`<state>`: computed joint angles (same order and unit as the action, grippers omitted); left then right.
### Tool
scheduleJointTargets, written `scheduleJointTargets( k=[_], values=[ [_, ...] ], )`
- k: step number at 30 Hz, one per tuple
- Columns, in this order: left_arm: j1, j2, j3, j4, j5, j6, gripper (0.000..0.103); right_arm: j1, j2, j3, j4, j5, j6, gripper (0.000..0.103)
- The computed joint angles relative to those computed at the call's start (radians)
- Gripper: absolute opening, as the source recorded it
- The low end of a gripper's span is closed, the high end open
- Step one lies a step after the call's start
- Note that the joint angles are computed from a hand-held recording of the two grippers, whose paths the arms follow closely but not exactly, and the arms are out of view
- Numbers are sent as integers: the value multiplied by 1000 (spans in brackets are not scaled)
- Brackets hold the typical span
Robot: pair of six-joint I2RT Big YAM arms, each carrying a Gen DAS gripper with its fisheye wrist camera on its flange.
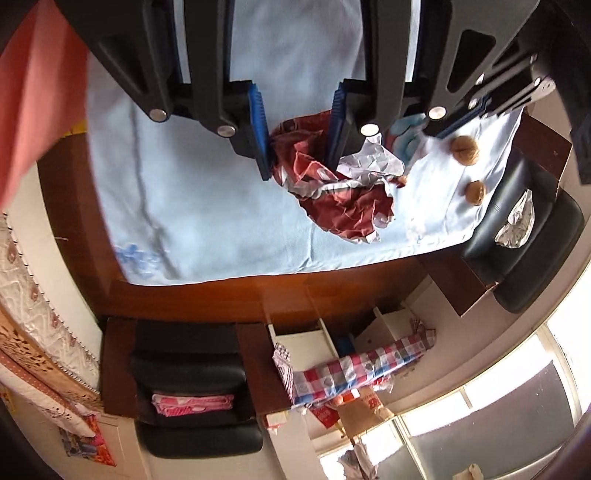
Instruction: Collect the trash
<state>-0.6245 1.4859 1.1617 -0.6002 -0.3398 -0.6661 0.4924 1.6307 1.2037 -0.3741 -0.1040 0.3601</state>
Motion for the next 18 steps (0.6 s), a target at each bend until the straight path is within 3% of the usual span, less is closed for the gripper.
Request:
scheduleJointTargets(
  k=[18],
  values=[
    [-120, -21, 52, -8, -90, 47, 8, -39, -344, -300, 22, 82, 84, 28]
  ],
)
